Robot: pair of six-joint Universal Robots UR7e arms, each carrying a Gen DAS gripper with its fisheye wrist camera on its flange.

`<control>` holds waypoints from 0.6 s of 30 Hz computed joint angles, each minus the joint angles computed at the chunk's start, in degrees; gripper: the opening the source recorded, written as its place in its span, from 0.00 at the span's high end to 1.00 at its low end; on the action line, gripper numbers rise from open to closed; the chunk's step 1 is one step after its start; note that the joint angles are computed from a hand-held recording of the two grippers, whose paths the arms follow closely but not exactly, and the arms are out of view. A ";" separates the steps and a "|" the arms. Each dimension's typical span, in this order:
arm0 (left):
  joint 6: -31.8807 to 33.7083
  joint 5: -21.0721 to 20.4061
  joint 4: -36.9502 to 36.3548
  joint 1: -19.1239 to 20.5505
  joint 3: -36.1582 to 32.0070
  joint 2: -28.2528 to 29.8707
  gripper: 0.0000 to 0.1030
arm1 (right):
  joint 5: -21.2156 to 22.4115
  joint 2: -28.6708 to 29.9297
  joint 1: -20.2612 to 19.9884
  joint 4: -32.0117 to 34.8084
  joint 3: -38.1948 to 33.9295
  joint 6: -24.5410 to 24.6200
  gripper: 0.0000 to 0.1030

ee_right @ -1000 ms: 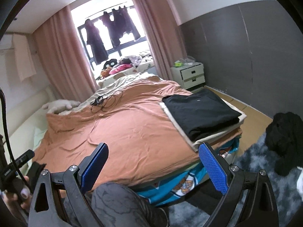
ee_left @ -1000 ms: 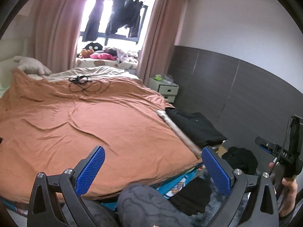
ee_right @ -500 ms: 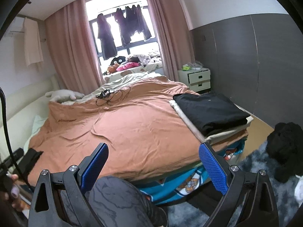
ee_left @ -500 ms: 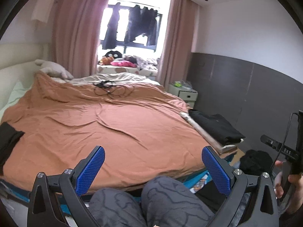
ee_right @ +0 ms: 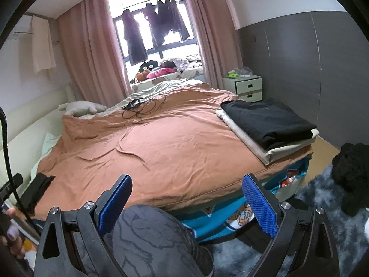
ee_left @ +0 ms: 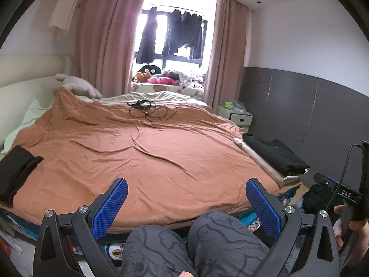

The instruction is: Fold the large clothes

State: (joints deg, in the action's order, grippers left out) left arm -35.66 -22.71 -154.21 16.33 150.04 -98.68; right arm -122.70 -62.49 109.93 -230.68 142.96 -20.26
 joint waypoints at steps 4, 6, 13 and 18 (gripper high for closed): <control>-1.23 0.26 1.03 -0.12 0.15 -0.58 0.01 | -0.07 0.27 -0.09 0.01 -0.30 -0.62 0.06; -1.92 0.41 1.99 -0.15 0.07 -0.74 0.01 | -0.03 0.31 -0.01 -0.15 -0.31 -0.59 0.06; -1.61 0.56 1.20 -0.06 -0.17 0.24 0.01 | -0.84 1.16 0.70 -0.97 -0.50 -0.66 0.06; -2.41 0.47 2.36 -0.25 -0.08 -0.01 0.01 | -0.23 0.61 0.14 -0.27 -0.17 -0.14 0.06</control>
